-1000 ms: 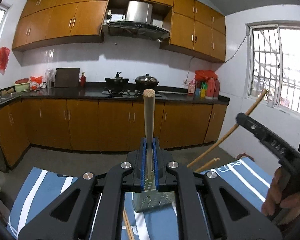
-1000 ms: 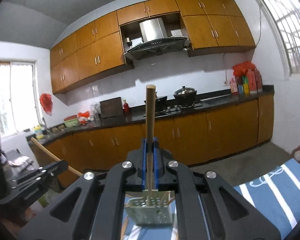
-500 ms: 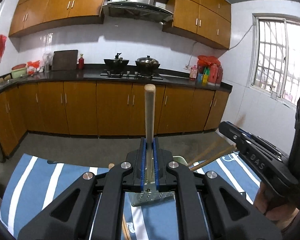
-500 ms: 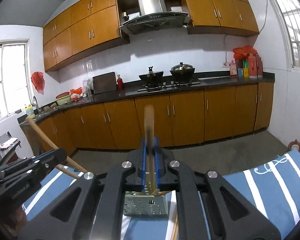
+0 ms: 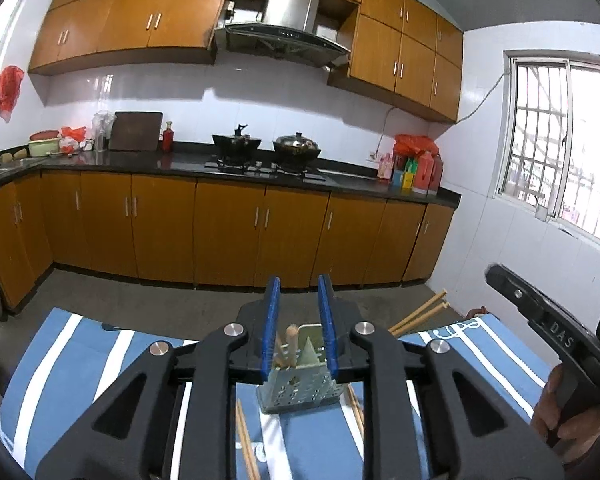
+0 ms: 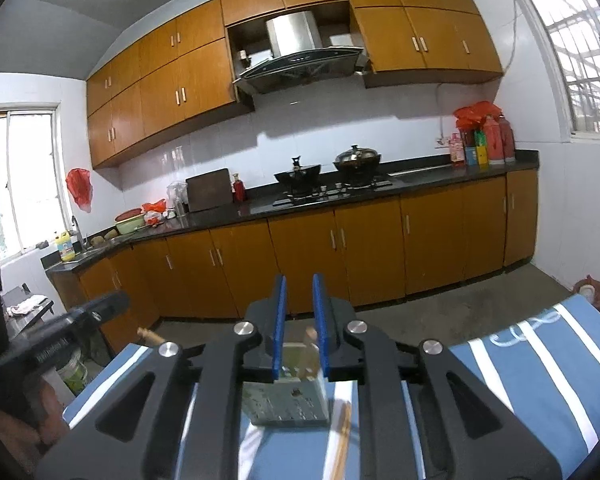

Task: Organize utensils
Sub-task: 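Drop both chopsticks into the green holder by opening both tools, then lower both tools to the table and close each on a chopstick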

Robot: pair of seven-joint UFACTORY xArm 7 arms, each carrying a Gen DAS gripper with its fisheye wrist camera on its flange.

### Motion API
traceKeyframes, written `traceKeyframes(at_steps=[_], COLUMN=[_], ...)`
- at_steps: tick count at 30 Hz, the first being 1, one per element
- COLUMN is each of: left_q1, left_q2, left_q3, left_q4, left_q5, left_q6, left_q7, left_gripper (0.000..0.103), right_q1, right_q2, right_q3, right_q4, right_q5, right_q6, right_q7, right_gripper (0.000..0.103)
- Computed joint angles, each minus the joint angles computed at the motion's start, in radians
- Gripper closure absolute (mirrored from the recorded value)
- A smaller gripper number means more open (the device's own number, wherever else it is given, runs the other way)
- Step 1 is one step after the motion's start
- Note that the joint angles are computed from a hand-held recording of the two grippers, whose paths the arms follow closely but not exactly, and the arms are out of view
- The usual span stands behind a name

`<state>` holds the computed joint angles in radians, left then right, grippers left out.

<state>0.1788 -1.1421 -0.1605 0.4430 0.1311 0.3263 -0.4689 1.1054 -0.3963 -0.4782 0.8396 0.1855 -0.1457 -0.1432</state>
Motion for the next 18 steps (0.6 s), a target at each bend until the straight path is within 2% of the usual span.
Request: traceKeyframes(at_steps=[2,4,8,11,14,18], left_q1=[-0.004,-0.011,-0.016,-0.021,-0.033,-0.059], left_q2=[-0.057,-0.129,-0.248,-0.299,-0.333,-0.37], left_q3=[0.008,0.011,0.011,0.014,0.01,0.02], left_q4=[-0.029,-0.07,-0.163,-0.226,-0.286,-0.349], left_q5=[0.003,0.003,0.011,0.015,0.01,0.002], left_q6=[0.036,0.097,0.231,0.315,0.394,0.465], left_q7=[0.005,0.008,0.009,0.003,-0.025,-0.057], left_gripper=[0.082,0.079,0.075,0.075,0.075,0.075], right_q1=[-0.071,-0.186,-0.258,-0.243,-0.185,-0.166], right_q2=[-0.031,-0.043,-0.006,0.036,0.097,0.147], right_q3=[0.046,0.124,0.162,0.143,0.104,0.133], right_q4=[-0.056,-0.123,-0.185,-0.212,-0.219,-0.213], right_q5=[-0.004,-0.009,0.021,0.076,0.168,0.265], right_q6=[0.011,0.035,0.143,0.217,0.289,0.32], right_q7=[0.005,0.016,0.006,-0.032,-0.097,-0.148], right_gripper=[0.087,0.087,0.087,0.087,0.087,0.087])
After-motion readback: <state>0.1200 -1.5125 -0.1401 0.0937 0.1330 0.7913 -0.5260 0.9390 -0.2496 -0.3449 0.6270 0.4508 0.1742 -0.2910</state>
